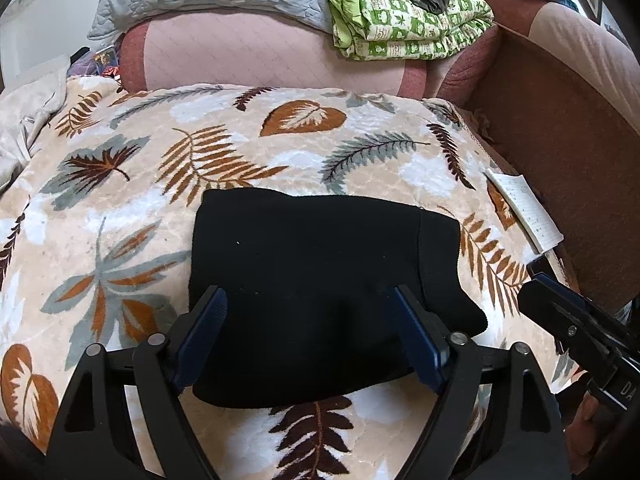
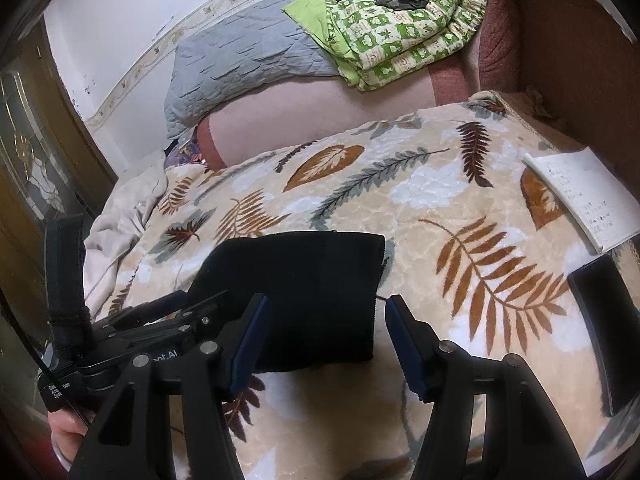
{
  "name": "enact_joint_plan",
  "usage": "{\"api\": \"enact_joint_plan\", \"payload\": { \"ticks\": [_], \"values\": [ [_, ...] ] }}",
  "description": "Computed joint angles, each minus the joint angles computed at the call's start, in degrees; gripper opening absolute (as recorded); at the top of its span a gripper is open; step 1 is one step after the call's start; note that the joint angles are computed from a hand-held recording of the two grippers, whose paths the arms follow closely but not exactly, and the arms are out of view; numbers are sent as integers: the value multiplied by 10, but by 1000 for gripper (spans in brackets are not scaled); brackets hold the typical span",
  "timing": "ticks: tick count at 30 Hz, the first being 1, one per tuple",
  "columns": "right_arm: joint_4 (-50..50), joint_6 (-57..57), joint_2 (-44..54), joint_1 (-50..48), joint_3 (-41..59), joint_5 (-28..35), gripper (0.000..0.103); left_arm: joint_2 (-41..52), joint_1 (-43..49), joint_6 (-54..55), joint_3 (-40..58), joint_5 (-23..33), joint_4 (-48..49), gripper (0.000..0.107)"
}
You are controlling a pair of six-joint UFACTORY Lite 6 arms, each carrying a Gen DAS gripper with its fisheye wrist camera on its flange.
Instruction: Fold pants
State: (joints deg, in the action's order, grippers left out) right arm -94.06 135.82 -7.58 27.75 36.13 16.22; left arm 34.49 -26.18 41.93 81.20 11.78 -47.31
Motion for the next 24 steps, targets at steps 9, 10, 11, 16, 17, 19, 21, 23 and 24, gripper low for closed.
{"api": "enact_joint_plan", "payload": {
  "ticks": [9,10,11,16,17,19,21,23,24],
  "values": [
    [-64,60,5,-17,2,-17,66,-16,1,7,-11,-11,5,84],
    [-74,69,9,-18,3,-16,68,-18,2,-9,-13,-15,23,84],
    [-90,83,13,-21,4,-16,68,-21,5,-10,-17,-18,26,84],
    [-256,255,59,-41,11,-31,69,-20,21,-108,-31,-44,139,84],
    [-282,282,71,-42,15,-32,69,-16,24,-141,-29,-46,172,84],
    [-310,311,104,-43,32,-32,69,-9,32,-171,-27,-50,204,84],
    [-313,316,127,-41,48,-32,69,-2,40,-175,-24,-50,208,84],
    [-346,348,147,-40,61,-33,69,4,46,-176,-20,-49,209,84],
    [-341,342,156,-37,68,-33,70,7,49,-171,-18,-48,203,84]
  ]
}}
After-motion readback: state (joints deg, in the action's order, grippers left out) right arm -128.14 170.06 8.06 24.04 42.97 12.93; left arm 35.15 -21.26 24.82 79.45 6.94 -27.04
